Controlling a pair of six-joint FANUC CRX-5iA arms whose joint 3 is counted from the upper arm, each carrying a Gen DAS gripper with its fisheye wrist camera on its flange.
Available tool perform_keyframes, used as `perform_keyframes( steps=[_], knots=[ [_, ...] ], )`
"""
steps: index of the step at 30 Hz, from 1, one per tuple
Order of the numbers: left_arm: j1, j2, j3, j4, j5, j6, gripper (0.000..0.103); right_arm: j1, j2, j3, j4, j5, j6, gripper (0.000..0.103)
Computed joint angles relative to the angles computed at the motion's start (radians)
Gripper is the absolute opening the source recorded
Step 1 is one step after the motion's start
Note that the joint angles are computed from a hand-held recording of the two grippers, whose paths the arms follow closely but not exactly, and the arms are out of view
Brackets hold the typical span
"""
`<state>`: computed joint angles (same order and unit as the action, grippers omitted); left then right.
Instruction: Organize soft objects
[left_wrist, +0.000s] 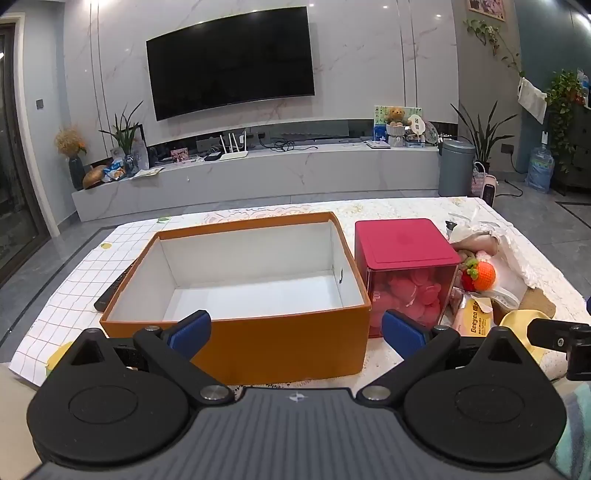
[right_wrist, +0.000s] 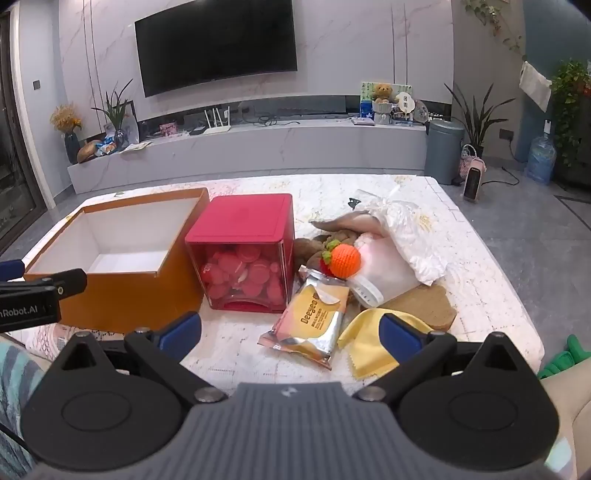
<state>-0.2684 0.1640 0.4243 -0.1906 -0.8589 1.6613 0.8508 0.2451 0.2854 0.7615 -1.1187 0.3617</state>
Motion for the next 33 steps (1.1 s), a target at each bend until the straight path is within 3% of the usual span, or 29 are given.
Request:
perform_keyframes(
  steps=[33],
  knots=[
    [0.004, -0.025, -0.018, -0.006, -0.015, 0.012, 0.103, 0.01, 0.008, 0.021, -0.027, -0.028, 0.001, 0.1]
  ],
)
